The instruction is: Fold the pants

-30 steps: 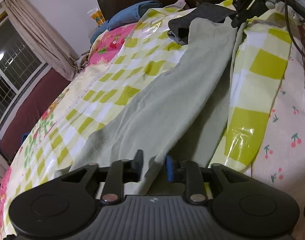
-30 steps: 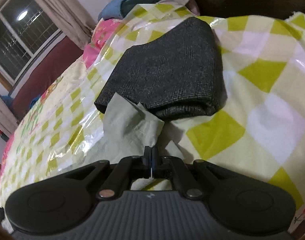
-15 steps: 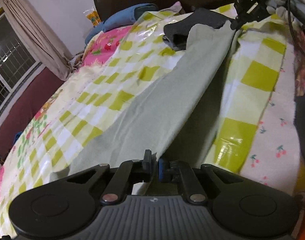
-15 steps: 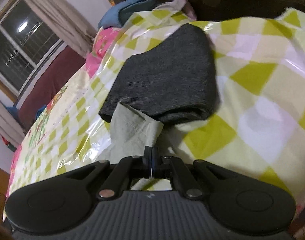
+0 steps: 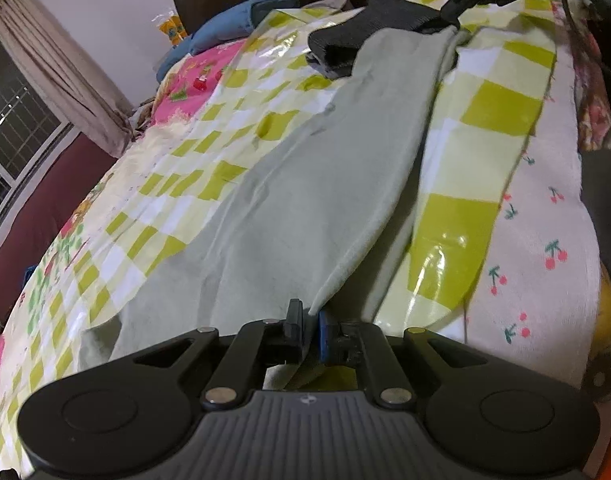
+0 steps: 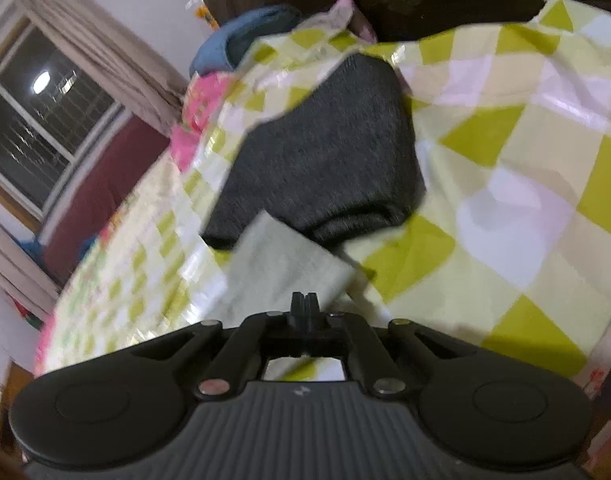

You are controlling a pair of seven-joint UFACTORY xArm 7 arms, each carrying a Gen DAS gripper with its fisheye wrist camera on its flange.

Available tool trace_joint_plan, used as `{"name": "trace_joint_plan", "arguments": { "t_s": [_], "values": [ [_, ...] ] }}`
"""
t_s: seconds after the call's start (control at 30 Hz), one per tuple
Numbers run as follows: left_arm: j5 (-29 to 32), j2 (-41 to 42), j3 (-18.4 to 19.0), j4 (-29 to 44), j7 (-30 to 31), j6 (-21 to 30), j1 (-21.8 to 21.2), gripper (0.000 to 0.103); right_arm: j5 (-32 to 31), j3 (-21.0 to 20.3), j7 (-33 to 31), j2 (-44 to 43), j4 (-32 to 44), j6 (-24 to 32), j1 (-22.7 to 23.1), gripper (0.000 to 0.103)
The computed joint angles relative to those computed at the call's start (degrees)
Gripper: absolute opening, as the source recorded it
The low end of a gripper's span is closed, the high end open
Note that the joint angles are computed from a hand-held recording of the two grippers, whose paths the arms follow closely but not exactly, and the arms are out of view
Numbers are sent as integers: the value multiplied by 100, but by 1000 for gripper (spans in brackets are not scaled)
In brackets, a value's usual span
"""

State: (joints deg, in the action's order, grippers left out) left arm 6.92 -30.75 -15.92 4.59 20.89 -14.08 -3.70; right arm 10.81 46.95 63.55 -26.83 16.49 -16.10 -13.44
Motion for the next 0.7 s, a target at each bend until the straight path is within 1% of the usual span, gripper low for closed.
{"name": "trace_joint_plan", "arguments": {
  "t_s": [0.07,0.1,0.17,0.2,0.23,0.33,0.37,0.4,0.43,0.47,0.53,0.57,0.6,0.63,0.67,0.7],
  "values": [
    [13,-8,95,-1,17,-3,-47,25,69,-14,75,-217,-38,-12,31,1],
    [12,-1,83,-7,29,-18,-24,25,54,-84,95,-282,-58,2,95,1],
    [-17,33,-30,-16,45,-51,82,25,-53,-393,78,-229,-74,45,358,1],
    [-26,48,-59,-17,54,-48,107,25,-64,-485,96,-225,-70,148,455,2],
    [-30,48,-66,-33,64,-60,114,25,-41,-433,168,-258,-65,245,431,8],
    [-50,23,-93,-71,73,-94,106,25,-88,-203,478,-293,-30,504,201,8],
    [-57,28,-87,-71,71,-102,96,25,-130,-209,570,-225,-10,567,162,8],
    [-55,48,-49,-66,74,-106,68,25,-171,-293,658,-65,-16,470,177,9],
    [-65,70,-58,-56,74,-115,71,25,-216,-423,734,162,-23,263,217,11],
    [-81,89,-99,-46,76,-130,99,25,-206,-543,768,387,-17,65,269,18],
    [-98,106,-81,-32,70,-120,77,26,-58,-683,741,800,18,-357,321,28],
    [-104,121,-75,-29,68,-126,66,26,73,-564,655,921,58,-488,204,30],
    [-107,136,-92,-22,80,-136,83,26,258,-303,478,968,145,-447,-30,30],
    [-119,146,-140,-18,93,-153,119,26,485,109,259,938,247,-311,-393,30],
    [-134,151,-180,-15,102,-166,151,26,683,547,84,860,342,-154,-788,18],
    [-145,145,-185,-10,106,-154,154,26,801,804,10,798,393,-83,-1018,7]
  ]
}}
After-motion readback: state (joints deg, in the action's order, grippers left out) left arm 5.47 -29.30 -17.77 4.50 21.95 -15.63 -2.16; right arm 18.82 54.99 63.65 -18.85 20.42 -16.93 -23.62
